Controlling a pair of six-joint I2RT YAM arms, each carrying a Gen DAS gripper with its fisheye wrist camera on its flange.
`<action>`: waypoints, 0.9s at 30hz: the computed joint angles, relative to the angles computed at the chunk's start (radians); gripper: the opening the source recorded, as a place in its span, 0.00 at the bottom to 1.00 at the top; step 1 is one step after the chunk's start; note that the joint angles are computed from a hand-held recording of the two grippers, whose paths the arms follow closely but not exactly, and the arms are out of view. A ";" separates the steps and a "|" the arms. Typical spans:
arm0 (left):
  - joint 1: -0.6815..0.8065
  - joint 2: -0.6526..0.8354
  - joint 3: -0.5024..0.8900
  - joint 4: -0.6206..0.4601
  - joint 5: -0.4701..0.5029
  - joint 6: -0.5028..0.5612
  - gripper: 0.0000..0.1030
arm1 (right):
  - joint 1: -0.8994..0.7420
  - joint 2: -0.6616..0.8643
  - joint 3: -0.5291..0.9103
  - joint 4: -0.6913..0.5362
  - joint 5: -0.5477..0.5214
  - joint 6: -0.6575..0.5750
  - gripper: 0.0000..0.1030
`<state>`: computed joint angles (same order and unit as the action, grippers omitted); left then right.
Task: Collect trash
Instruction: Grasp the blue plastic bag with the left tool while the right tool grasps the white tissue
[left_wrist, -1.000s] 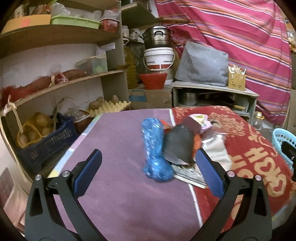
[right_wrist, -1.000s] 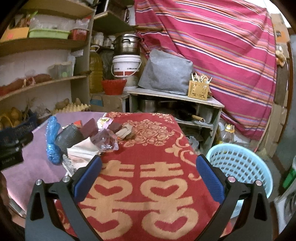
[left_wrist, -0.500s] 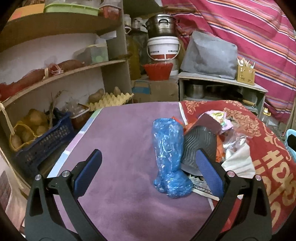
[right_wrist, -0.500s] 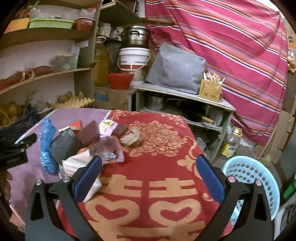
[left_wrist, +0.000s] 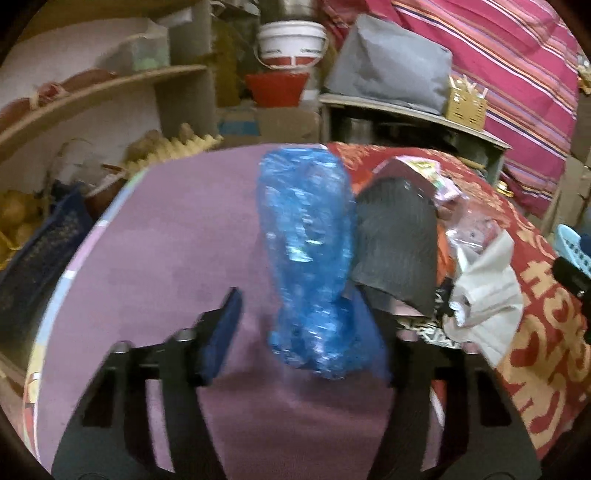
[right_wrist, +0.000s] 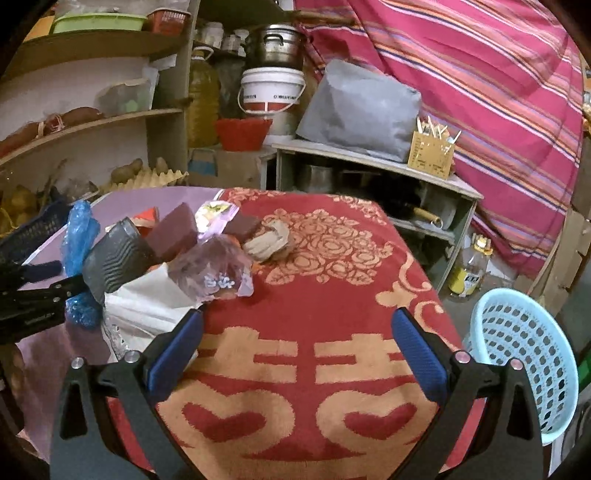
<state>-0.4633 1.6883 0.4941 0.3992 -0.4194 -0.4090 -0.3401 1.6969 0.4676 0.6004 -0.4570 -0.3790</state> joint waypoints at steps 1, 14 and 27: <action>0.001 -0.003 -0.005 0.007 0.012 0.005 0.38 | 0.004 0.000 0.000 0.000 0.001 0.001 0.96; -0.055 -0.308 -0.176 -0.100 -0.161 -0.033 0.14 | 0.152 -0.055 -0.086 0.018 0.034 0.022 0.96; -0.015 -0.415 -0.221 -0.175 -0.188 -0.062 0.14 | 0.179 0.072 0.070 -0.222 -0.005 -0.010 0.44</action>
<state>-0.4785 1.2730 0.2733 0.2244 -0.6079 -0.4707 -0.1608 1.7689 0.5375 0.3783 -0.4625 -0.3894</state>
